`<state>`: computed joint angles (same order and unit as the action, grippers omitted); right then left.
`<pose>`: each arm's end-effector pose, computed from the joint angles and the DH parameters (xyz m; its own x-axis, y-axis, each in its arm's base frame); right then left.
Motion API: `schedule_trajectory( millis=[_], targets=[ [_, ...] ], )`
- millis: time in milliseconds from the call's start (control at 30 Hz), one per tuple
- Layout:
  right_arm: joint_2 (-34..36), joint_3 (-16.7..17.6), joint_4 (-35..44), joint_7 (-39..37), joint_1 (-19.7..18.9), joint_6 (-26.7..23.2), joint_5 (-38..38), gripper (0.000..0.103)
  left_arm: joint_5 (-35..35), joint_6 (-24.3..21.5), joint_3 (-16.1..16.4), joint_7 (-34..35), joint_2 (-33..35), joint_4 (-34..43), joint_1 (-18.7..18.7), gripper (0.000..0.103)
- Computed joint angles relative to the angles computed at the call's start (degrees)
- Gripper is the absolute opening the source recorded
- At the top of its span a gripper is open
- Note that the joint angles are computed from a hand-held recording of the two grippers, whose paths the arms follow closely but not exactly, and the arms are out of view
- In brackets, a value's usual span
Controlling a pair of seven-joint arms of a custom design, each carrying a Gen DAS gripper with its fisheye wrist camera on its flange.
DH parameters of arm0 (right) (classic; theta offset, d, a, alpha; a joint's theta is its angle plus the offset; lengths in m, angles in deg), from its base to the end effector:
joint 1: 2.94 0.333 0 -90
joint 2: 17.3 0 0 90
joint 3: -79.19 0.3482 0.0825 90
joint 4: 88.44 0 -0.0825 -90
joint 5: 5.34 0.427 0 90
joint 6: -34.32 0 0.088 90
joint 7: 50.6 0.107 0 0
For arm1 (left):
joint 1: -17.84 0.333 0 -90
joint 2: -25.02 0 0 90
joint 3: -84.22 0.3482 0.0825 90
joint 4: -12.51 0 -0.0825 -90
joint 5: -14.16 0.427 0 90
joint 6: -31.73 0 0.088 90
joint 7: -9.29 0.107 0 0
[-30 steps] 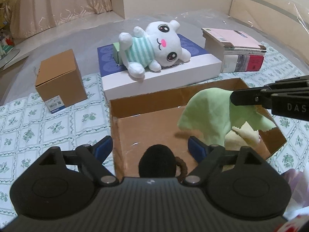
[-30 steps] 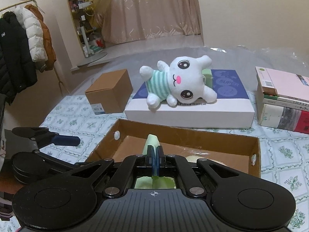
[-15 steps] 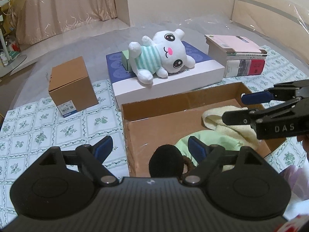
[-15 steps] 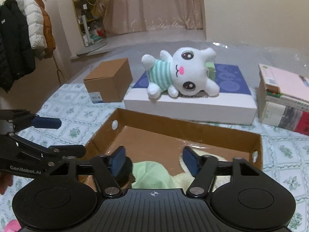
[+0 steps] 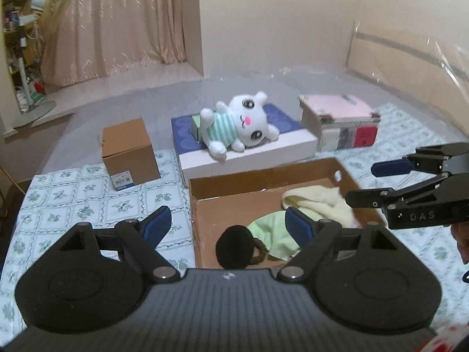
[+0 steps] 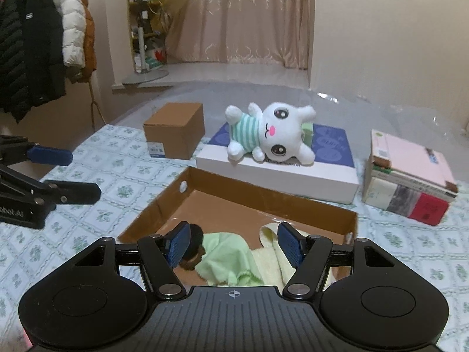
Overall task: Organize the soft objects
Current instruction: 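Open the left tool over the box while the right tool releases the green cloth, then move both open tools back to the pile beside the pink bottle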
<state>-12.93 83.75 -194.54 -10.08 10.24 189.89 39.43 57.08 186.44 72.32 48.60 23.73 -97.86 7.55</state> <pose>0.6481 0.1791 0.5789 0.5805 -0.8099 -0.0840 -0.5218 -0.2909 -0.8019 0.5838 -0.2643 0.6005 -0.0413 -0.9985 -0.0361 -0.5889 0.0535 -0.8064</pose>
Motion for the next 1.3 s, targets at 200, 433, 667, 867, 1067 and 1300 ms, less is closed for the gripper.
schedule_trajectory(
  millis=[200,433,667,867,1067,1300],
  targets=[
    [-10.7,-1.63,-9.89,-5.2,1.26,2.09,6.28,0.066,5.46,-1.24,-3.35,-10.18,-9.08,-7.54,0.07,0.083],
    [-23.61,-5.82,-21.75,-8.56,5.26,4.71,12.49,0.066,10.21,-3.4,-8.94,-21.72,-18.07,-14.92,0.75,0.083],
    [-34.74,-9.36,-32.52,-10.61,9.32,9.65,13.1,0.066,11.73,-7.7,-13.64,-25.4,-23.28,-19.1,-0.98,0.083],
    [-41.88,-10.7,-40.12,-5.52,9.25,11.64,8.93,0.066,8.38,-11.11,-15.56,-30.13,-26.5,-22.6,-3.67,0.083],
    [-47.56,-11.67,-46.36,0.78,7.66,11.13,3.27,0.066,6.09,-14.8,-17.14,-35.13,-29.23,-25.69,-5.45,0.083],
    [-51.59,-12.36,-51.56,4.85,7.72,11.39,-2.94,0.066,3.4,-16.35,-17.02,-37.31,-29.81,-28.45,-8.07,0.083]
  ],
)
